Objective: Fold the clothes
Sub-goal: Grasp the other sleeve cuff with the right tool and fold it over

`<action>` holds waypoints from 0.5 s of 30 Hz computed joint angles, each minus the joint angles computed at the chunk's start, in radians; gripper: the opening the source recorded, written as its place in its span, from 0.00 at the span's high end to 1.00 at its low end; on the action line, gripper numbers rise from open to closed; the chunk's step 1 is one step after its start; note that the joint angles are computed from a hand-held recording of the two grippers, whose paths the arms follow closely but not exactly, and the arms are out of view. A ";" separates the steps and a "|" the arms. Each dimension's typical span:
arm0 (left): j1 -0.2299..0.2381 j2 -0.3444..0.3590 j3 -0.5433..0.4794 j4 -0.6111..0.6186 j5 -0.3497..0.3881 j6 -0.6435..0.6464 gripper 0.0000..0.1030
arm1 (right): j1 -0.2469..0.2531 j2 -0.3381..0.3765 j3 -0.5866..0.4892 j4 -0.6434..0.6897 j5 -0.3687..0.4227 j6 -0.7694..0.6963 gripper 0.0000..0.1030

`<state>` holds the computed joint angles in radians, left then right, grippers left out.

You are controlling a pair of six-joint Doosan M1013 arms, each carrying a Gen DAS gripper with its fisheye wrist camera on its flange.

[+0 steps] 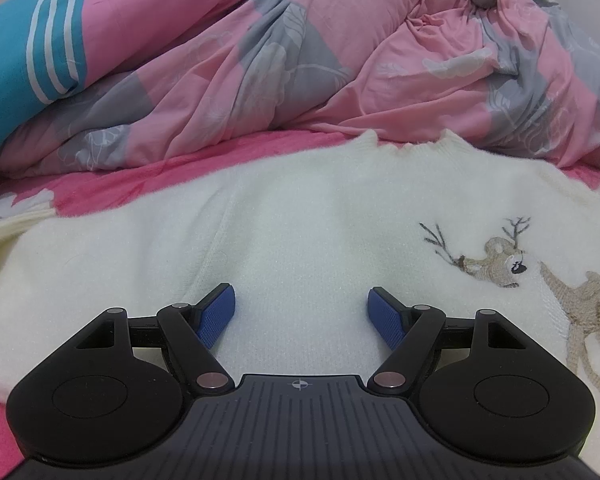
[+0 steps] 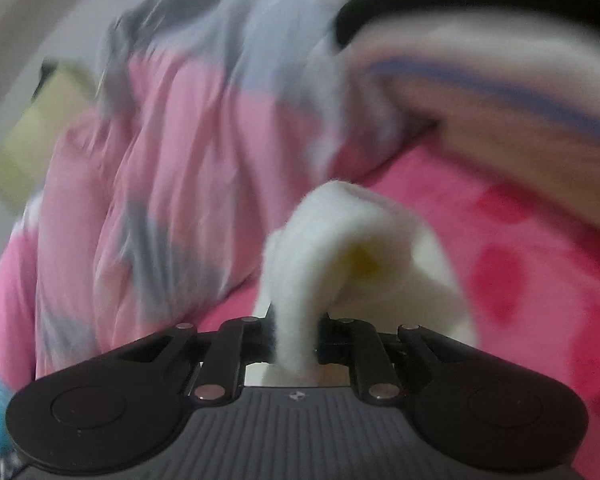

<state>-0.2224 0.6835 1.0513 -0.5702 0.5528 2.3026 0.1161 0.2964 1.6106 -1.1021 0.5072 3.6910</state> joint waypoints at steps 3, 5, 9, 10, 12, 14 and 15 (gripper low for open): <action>0.000 0.001 -0.002 0.000 0.001 -0.001 0.28 | -0.009 0.008 0.015 0.061 0.027 0.063 0.85; 0.000 0.000 -0.002 0.001 0.002 -0.002 0.28 | -0.007 0.015 0.023 0.061 0.041 0.134 0.86; 0.000 -0.001 0.000 -0.001 0.002 -0.002 0.28 | -0.009 -0.007 0.041 0.086 0.011 0.167 0.64; 0.000 -0.001 0.000 -0.002 0.002 -0.002 0.28 | -0.009 -0.019 0.046 0.113 0.012 0.141 0.55; 0.000 -0.001 0.000 -0.003 0.003 -0.002 0.28 | -0.001 -0.047 0.057 0.171 0.046 0.070 0.37; 0.000 -0.001 -0.001 -0.003 0.004 -0.003 0.28 | 0.013 -0.080 0.075 0.210 0.083 0.006 0.26; 0.000 -0.001 0.000 -0.002 0.003 -0.004 0.28 | 0.023 -0.097 0.086 0.225 0.103 -0.024 0.25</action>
